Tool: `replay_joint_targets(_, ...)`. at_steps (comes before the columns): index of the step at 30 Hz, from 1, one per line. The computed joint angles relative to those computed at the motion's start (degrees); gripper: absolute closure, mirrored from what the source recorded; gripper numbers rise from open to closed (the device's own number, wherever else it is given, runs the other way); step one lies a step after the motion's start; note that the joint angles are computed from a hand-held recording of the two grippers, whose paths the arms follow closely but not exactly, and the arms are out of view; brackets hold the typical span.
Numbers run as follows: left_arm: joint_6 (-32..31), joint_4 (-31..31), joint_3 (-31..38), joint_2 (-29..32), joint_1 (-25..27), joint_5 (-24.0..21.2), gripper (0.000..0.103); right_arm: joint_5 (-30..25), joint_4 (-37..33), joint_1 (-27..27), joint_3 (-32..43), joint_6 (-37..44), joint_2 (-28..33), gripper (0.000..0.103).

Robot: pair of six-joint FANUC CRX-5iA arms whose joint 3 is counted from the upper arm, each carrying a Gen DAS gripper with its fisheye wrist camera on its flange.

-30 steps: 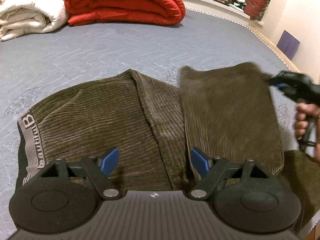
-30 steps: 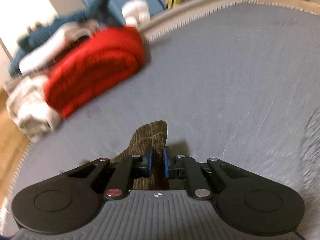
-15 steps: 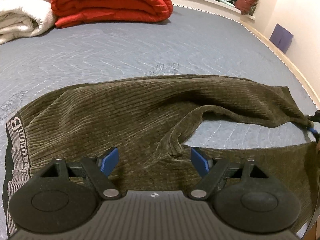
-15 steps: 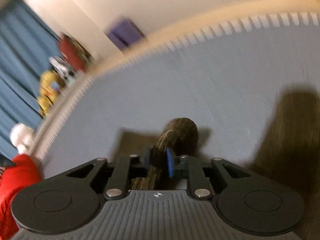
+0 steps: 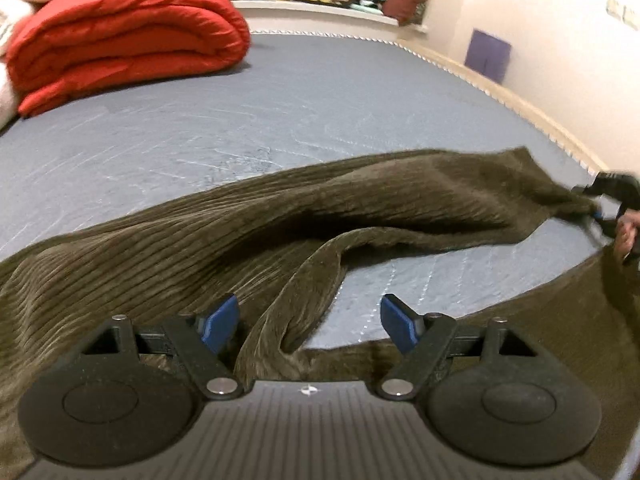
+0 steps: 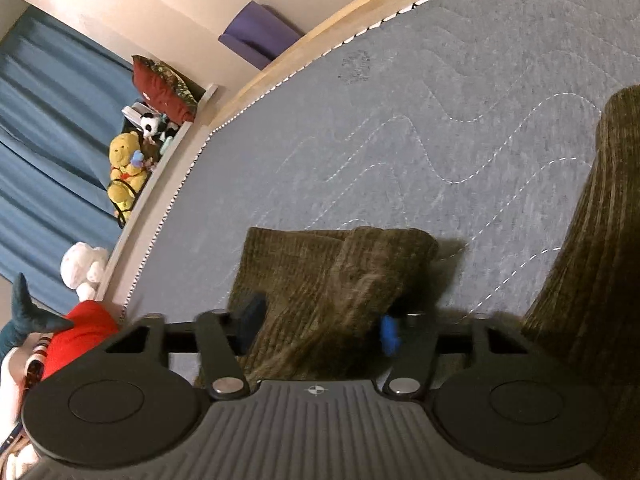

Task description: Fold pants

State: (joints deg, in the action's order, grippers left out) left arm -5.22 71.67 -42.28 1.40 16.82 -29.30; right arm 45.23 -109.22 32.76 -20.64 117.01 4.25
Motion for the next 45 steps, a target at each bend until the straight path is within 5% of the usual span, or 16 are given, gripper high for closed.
replay_joint_targets(1,-0.92,0.54,0.04,0.57,-1.14,1.88,0.033,-0.08,-0.41,-0.54,0.26,1.22,0.21,0.068)
replay_joint_targets(3,-2.28,0.03,0.86,2.23,-2.73,4.19,0.068,0.47,-0.81,-0.68,0.46,3.85,-0.06,0.078)
replay_joint_targets(4,-1.15,-2.74,1.83,2.97,-2.7,4.86,0.095,0.79,-0.76,-0.46,0.26,4.92,-0.52,0.082)
replay_joint_targets(7,-3.58,-0.7,2.6,2.23,-1.67,3.3,0.096,2.98,0.9,0.64,1.24,9.8,-1.61,0.09)
replay_joint_targets(11,1.61,-11.71,6.91,0.22,5.42,-5.66,0.096,15.22,3.97,5.89,4.48,17.2,-3.25,0.095)
replay_joint_targets(14,9.54,-27.63,13.16,2.19,10.33,-13.86,0.096,16.14,-8.65,1.29,5.93,25.69,-3.61,0.095)
replay_joint_targets(17,10.63,-35.19,16.81,4.13,12.04,-20.85,0.093,13.69,-24.19,-6.49,4.65,33.85,-2.83,0.085)
replay_joint_targets(19,9.99,-32.07,16.19,3.87,13.01,-22.28,0.085,17.55,-25.7,-6.74,4.68,30.28,-2.15,0.074)
replay_joint_targets(22,12.5,-23.43,17.15,5.72,15.8,-29.37,0.053,22.67,-19.48,-3.05,5.99,25.3,-2.01,0.059)
replay_joint_targets(23,12.97,-20.34,16.62,5.74,16.47,-30.25,0.053,24.08,-15.39,-0.66,6.71,23.66,-1.79,0.056)
replay_joint_targets(26,13.99,-14.35,15.23,5.32,16.65,-27.97,0.053,18.3,-8.66,1.53,6.96,25.43,-2.12,0.049)
replay_joint_targets(31,20.89,-10.96,14.36,5.72,16.26,-17.06,0.053,7.3,-7.69,0.94,10.82,37.46,1.65,0.035)
replay_joint_targets(36,38.03,-22.84,21.95,10.97,20.41,-13.88,0.055,-2.47,-12.88,-1.66,11.53,43.23,3.2,0.034)
replay_joint_targets(39,52.25,-41.12,30.03,15.1,22.12,-14.58,0.056,-2.01,-15.57,-1.28,12.7,46.64,4.55,0.034)
replay_joint_targets(40,53.52,-44.22,30.49,16.02,22.65,-13.75,0.073,-1.82,-16.02,-1.13,12.92,47.28,4.59,0.034)
replay_joint_targets(45,52.45,-42.53,29.66,13.89,23.88,-13.76,0.071,0.63,-15.88,0.68,13.66,48.03,3.61,0.031)
